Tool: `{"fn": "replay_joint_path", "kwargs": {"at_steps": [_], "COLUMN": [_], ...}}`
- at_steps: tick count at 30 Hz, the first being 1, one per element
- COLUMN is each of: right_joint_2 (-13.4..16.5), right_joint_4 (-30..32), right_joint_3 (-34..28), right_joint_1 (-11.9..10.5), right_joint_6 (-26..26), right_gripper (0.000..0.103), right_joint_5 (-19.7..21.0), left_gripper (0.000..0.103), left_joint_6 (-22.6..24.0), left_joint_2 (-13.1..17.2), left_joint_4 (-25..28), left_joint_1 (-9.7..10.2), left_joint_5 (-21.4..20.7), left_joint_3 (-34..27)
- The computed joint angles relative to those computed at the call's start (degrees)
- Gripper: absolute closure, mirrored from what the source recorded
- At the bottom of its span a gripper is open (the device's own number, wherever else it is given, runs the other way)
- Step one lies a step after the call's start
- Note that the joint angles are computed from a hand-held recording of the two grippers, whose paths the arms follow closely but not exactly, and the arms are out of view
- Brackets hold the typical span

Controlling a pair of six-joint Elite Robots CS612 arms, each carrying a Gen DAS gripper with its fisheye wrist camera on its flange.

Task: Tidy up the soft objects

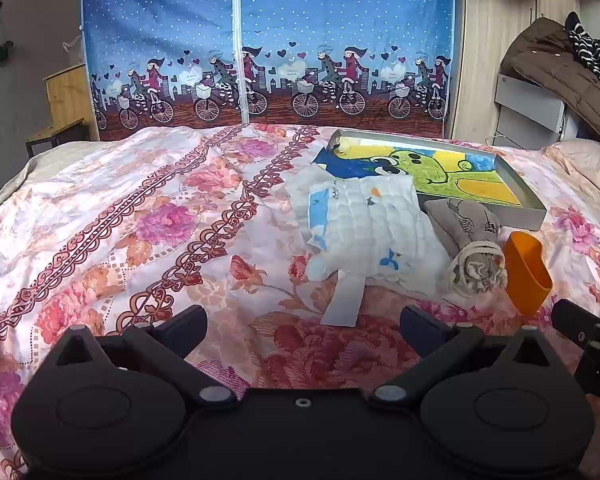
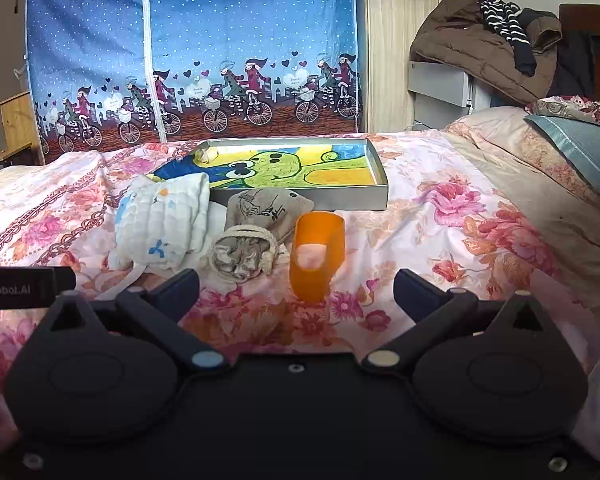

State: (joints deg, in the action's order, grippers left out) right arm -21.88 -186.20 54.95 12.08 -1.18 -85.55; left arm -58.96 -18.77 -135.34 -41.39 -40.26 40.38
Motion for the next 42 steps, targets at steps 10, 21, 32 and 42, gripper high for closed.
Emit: {"fn": "replay_joint_path", "kwargs": {"at_steps": [10,21,32,42], "right_joint_2": [0.17,0.18,0.2,0.35], "right_joint_4": [-0.3,-0.35,-0.36,-0.15], "right_joint_3": [-0.23,-0.21,-0.26,-0.53], "right_joint_1": [-0.01,-0.01,-0.01,-0.02], "right_joint_6": [0.51,0.59,0.67,0.81], "right_gripper": [0.0,0.0,0.0,0.0], "right_joint_5": [-0.37,-0.42,-0.5,-0.63], "left_gripper": [0.001,0.001,0.001,0.001], "left_joint_6": [0.56,0.62,0.8,0.82], "left_joint_2": [0.24,0.3,0.39,0.42], "left_joint_4": [0.13,0.1,0.27,0.28], "left_joint_1": [-0.04,-0.05,-0.1,-0.11], "left_joint_5": [0.12,0.18,0.31,0.36], "left_joint_3": [-0.42,-0.56,-0.83,-0.84]}}
